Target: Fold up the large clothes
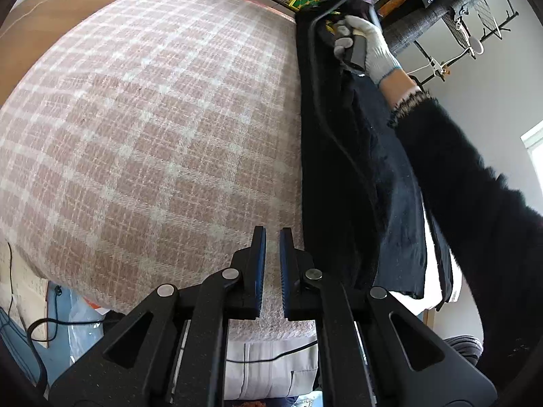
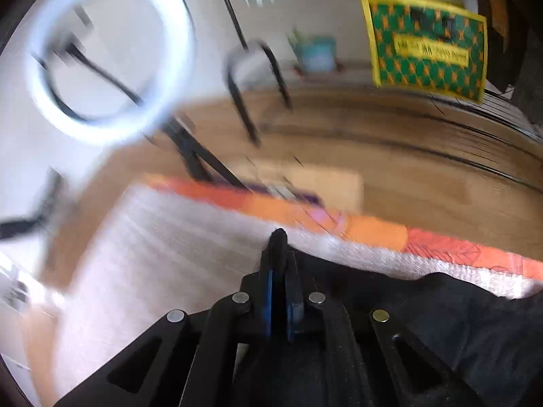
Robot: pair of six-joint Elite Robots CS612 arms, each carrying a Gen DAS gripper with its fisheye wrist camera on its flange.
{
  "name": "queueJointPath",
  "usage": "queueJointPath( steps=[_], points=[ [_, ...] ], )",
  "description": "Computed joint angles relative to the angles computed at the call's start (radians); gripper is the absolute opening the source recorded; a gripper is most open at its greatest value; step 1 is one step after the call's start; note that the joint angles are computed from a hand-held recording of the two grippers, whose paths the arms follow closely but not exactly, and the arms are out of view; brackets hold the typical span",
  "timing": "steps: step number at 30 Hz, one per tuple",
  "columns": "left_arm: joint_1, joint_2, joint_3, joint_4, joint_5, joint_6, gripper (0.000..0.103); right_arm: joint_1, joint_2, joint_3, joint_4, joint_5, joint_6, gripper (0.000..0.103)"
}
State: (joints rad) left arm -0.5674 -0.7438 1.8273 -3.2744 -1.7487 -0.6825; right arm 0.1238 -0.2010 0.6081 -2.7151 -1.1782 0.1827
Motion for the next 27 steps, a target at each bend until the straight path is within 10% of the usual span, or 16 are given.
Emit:
queueJointPath(
  steps=[5,8,10,27],
  points=[
    [-0.005,-0.005,0.003,-0.006,0.000,0.014,0.004,-0.014,0.075,-0.141,0.135,-0.011,0.096,0.006],
    [-0.009,-0.010,0.004,-0.011,0.010,0.024,0.004,0.013,0.096,-0.221,0.286,-0.171,-0.029,0.045],
    [-0.012,-0.014,0.007,-0.013,0.018,0.027,0.004,0.020,0.060,-0.157,0.232,-0.207,-0.062,0.044],
    [-0.052,-0.041,0.031,-0.064,0.051,0.107,0.006,-0.072,-0.560,0.863,-0.415,-0.070,-0.001,0.047]
  ],
)
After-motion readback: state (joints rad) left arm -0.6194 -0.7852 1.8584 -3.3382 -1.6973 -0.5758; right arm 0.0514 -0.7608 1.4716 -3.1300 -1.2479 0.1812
